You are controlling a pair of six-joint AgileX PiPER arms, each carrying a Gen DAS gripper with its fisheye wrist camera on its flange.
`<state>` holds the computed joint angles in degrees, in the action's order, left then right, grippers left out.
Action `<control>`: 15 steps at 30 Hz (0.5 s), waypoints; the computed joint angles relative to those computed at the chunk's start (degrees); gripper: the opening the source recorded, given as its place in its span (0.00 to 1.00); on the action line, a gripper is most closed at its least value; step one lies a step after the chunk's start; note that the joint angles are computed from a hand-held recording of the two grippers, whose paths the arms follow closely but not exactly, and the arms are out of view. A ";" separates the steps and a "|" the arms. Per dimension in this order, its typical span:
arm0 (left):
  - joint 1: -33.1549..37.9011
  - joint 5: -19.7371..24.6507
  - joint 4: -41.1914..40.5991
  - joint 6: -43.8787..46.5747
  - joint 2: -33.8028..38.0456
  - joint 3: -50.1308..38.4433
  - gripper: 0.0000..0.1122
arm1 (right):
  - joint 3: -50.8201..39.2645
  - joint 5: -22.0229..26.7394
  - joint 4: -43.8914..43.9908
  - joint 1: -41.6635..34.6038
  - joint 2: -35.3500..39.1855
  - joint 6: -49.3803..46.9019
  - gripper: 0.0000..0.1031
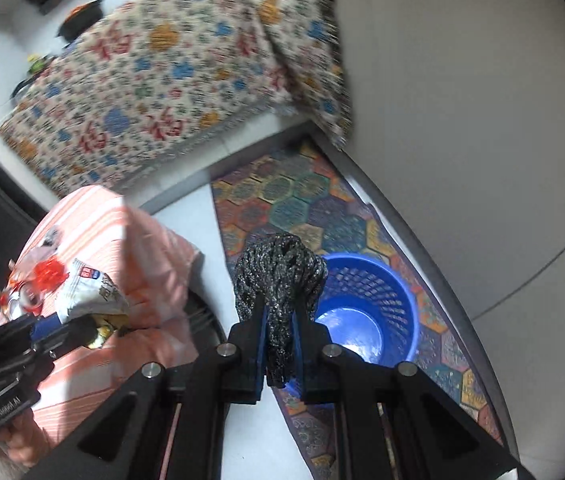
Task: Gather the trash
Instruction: 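Carry the net and wrapper over the blue wastebasket with both grippers, then open both grippers to drop the net and wrapper into the wastebasket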
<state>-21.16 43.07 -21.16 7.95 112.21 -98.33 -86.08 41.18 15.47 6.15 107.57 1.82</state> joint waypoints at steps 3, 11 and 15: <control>-2.43 1.19 2.40 -3.70 4.98 -5.63 0.20 | -0.79 -0.40 0.85 -2.23 2.37 -2.13 0.11; -5.27 5.78 4.26 -9.11 18.41 -21.33 0.21 | -6.48 1.09 6.79 -7.88 11.54 -8.68 0.12; -5.54 9.64 4.87 -10.57 25.05 -30.00 0.21 | -10.76 3.41 8.72 -9.83 16.67 -9.75 0.14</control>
<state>-26.70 52.71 -16.29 -2.62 137.25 -128.33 -96.85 44.59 24.19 -3.67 124.24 -7.93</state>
